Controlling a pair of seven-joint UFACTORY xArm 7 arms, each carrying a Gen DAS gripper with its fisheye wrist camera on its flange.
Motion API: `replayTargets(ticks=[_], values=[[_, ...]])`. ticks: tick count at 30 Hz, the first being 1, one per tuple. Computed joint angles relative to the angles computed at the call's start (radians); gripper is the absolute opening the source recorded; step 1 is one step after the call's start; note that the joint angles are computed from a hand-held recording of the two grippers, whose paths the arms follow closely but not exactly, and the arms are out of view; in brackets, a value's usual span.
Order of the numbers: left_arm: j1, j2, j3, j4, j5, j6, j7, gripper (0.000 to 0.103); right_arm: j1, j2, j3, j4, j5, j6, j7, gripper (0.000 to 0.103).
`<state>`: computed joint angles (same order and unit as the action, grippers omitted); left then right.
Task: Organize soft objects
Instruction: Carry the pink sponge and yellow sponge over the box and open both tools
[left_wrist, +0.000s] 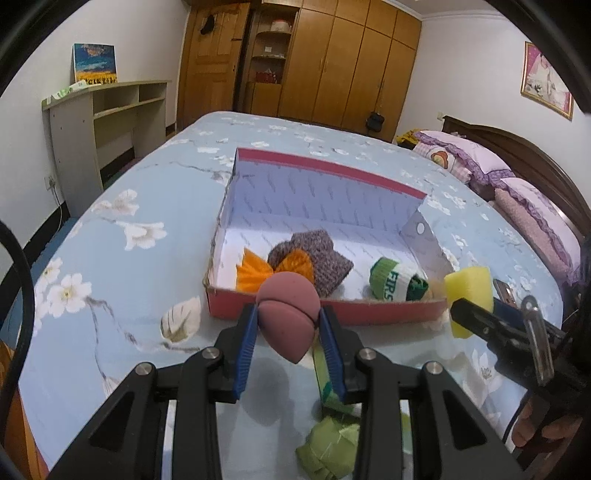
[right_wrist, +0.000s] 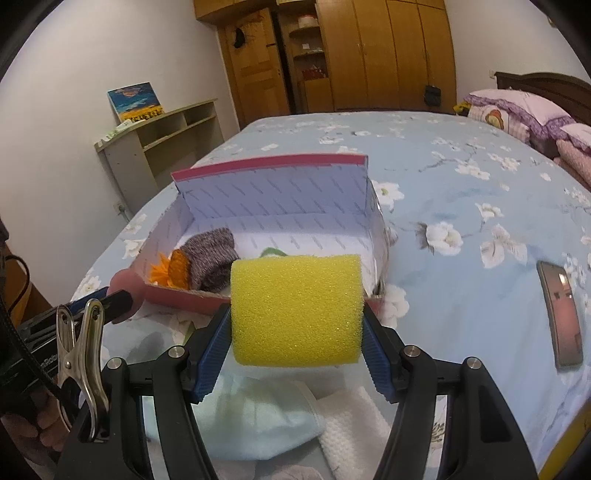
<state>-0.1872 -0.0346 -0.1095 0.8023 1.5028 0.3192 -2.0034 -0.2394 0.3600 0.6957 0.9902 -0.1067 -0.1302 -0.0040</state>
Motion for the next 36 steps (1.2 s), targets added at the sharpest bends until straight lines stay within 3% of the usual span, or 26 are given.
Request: replayTargets(ticks=[6,15,21,27,36], values=[[0.010,0.016,0.010,0.039,-0.022,-0.001,0.049,0.036,0.008,0.005,-0.002,0.025,-0.015,-0.006,-0.003,0.067],[0.015,0.080,0.033,0.122,-0.054,-0.001,0.138,0.036,0.094,0.033,-0.083,0.096,-0.013,0.005,-0.019,0.067],[0.004,0.154,0.059,0.201,-0.066,-0.008,0.185,0.036,0.166,0.069,-0.141,0.162,0.023,0.024,-0.057,0.067],[-0.004,0.216,0.094,0.260,-0.105,-0.043,0.239,0.036,0.169,0.125,-0.128,0.234,0.059,0.041,-0.093,0.067],[-0.040,0.320,0.156,0.352,-0.191,-0.071,0.336,0.036,0.272,0.205,-0.221,0.367,0.113,0.094,-0.129,0.067]])
